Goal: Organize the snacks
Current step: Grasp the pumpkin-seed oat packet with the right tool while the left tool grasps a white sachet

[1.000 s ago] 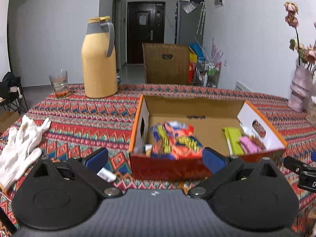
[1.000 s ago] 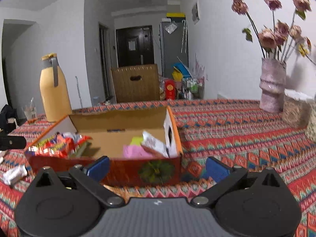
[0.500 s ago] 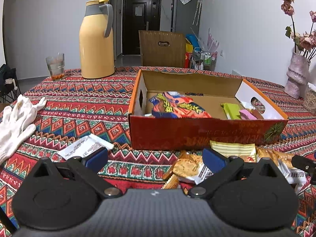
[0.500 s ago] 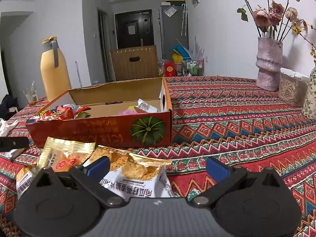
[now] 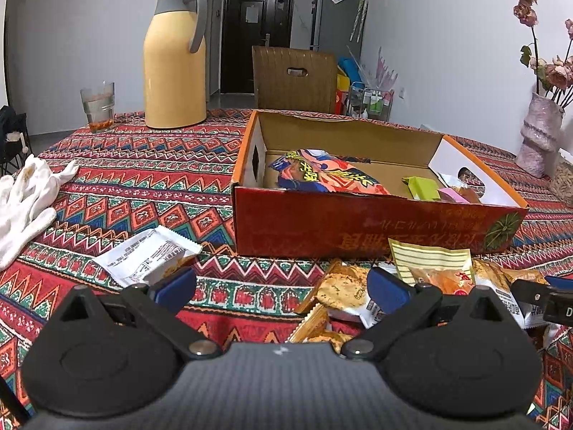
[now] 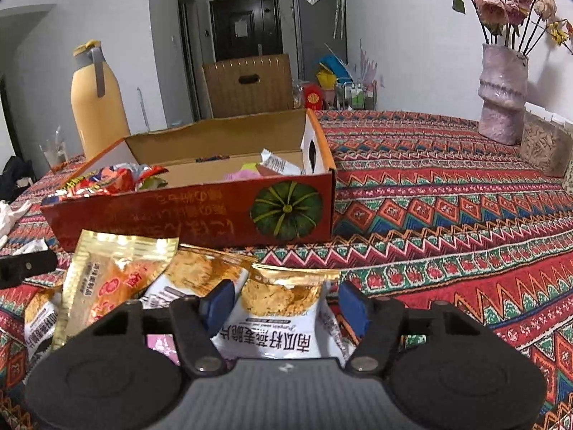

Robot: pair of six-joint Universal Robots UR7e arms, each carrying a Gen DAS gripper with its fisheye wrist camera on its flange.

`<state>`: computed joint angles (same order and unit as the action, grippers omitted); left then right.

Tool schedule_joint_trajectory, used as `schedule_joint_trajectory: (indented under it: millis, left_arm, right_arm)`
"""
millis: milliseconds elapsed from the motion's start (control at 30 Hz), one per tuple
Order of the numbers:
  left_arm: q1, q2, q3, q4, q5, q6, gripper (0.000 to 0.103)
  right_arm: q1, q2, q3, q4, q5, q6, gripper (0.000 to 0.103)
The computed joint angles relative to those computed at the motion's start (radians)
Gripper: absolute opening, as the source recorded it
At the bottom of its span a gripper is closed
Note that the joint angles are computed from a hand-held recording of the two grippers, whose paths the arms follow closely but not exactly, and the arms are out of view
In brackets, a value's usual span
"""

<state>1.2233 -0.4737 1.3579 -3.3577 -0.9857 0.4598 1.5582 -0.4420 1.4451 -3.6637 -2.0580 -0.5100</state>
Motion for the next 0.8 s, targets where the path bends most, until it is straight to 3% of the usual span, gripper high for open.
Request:
schedule_joint_trajectory:
  millis: [133, 400, 600, 800]
  left_arm:
    - [0.000, 0.002, 0.000, 0.001, 0.002, 0.001, 0.103]
    - [0.000, 0.002, -0.003, 0.013, 0.010, -0.005, 0.103]
    - [0.000, 0.002, -0.007, 0.030, 0.017, -0.014, 0.103]
    - [-0.008, -0.011, 0.001, 0.044, 0.036, -0.017, 0.103]
  right_arm:
    - [0.002, 0.010, -0.008, 0.004, -0.027, -0.016, 0.051]
    - [0.006, 0.019, 0.001, -0.079, -0.007, -0.067, 0.049]
    - [-0.006, 0.010, 0.017, -0.181, 0.041, -0.036, 0.049]
    - [-0.022, 0.012, 0.011, -0.189, 0.061, -0.007, 0.049]
